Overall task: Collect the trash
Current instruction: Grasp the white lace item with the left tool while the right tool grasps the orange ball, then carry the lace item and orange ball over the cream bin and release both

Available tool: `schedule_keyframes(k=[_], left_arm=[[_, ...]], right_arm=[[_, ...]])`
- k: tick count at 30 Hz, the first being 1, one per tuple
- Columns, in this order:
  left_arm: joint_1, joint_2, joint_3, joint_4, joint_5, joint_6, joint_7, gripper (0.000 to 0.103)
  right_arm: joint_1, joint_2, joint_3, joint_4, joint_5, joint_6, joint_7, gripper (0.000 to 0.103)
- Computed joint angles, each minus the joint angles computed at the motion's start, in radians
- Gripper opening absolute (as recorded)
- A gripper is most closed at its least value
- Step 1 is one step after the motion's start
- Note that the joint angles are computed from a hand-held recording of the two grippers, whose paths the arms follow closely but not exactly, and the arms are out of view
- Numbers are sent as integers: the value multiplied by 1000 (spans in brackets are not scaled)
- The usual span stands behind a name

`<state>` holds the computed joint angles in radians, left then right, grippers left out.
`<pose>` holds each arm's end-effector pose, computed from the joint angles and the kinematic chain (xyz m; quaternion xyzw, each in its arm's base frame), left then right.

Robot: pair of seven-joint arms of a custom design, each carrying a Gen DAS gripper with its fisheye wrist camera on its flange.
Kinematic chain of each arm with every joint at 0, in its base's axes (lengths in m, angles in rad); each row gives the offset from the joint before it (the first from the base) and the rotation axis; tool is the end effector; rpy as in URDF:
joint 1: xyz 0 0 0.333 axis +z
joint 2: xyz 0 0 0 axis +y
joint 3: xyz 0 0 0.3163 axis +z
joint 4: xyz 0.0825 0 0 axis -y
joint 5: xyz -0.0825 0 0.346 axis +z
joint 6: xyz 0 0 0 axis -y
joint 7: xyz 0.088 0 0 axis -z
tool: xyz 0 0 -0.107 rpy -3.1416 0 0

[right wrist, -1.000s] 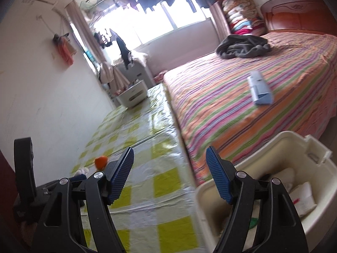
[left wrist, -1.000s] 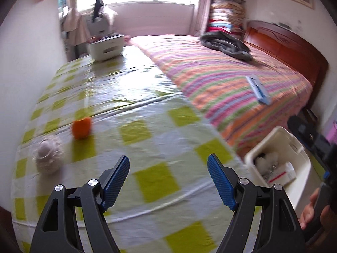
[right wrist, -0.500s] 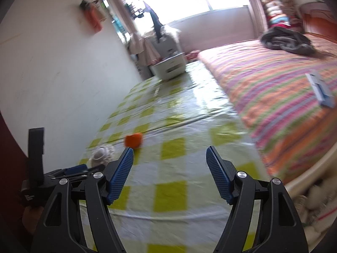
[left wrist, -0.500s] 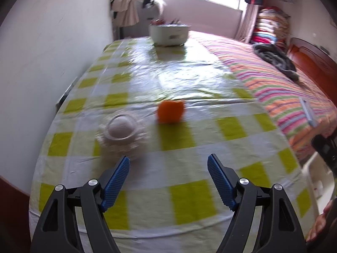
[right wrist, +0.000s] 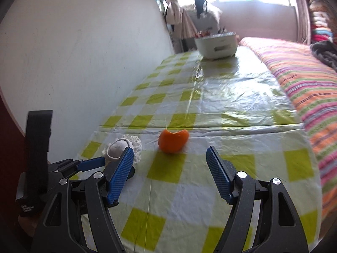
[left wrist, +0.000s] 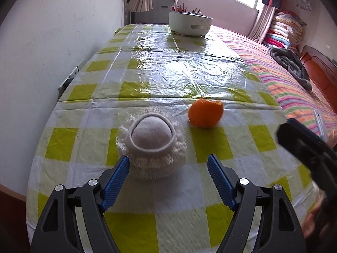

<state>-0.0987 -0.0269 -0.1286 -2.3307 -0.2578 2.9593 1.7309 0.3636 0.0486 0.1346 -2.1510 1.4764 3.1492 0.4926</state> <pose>0.5102 -0.1008 0.4483 -0.6165 0.7171 -0.2750 0.1734 0.4968 0.1686 0.4520 -0.6584 0.6001 -0.1508 0.4285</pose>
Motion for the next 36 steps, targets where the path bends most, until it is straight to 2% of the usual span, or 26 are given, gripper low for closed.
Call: schedule_keyframes(k=[8,11,15,20,21,23,24,27,29,31,34,36], left_arm=[[33,62,-9,56,188,-9,-140,74],[49,84,-16,75,193,-11,-146,74],[69,101,-34,88,155,-14,-115,74],[70,112,-31,88,220,3,-147,74],[68,112,-28,85,244,10,-163,74],[58,115,-9,82,328,20,-229,61],[56,118,-1,83,364,24,-259,58],[95,119,-45,85,252,24,-179,56],[108,118,-63,84,192,24,-133,54],[112,112,-72,76,150,30,-95,53],[120,101,-98,71,26,21,4,53],[101,92,-86,58,26,35,-1,52]], right_arm=[[-47,116,-22,74,-392,-84,331,70],[-49,154,-36,96,-550,-112,452,70],[-57,199,-32,124,-680,-130,550,67],[-40,240,-52,171,-871,-181,701,58],[-47,246,-46,180,-892,-193,714,55],[-55,259,-43,194,-932,-210,747,51],[-74,261,-22,195,-921,-207,736,48],[-119,254,23,191,-883,-205,698,35],[-135,243,39,180,-854,-199,670,32],[-137,225,39,159,-841,-191,658,31],[-148,198,46,122,-800,-183,624,31],[-154,179,50,99,-769,-183,598,31]])
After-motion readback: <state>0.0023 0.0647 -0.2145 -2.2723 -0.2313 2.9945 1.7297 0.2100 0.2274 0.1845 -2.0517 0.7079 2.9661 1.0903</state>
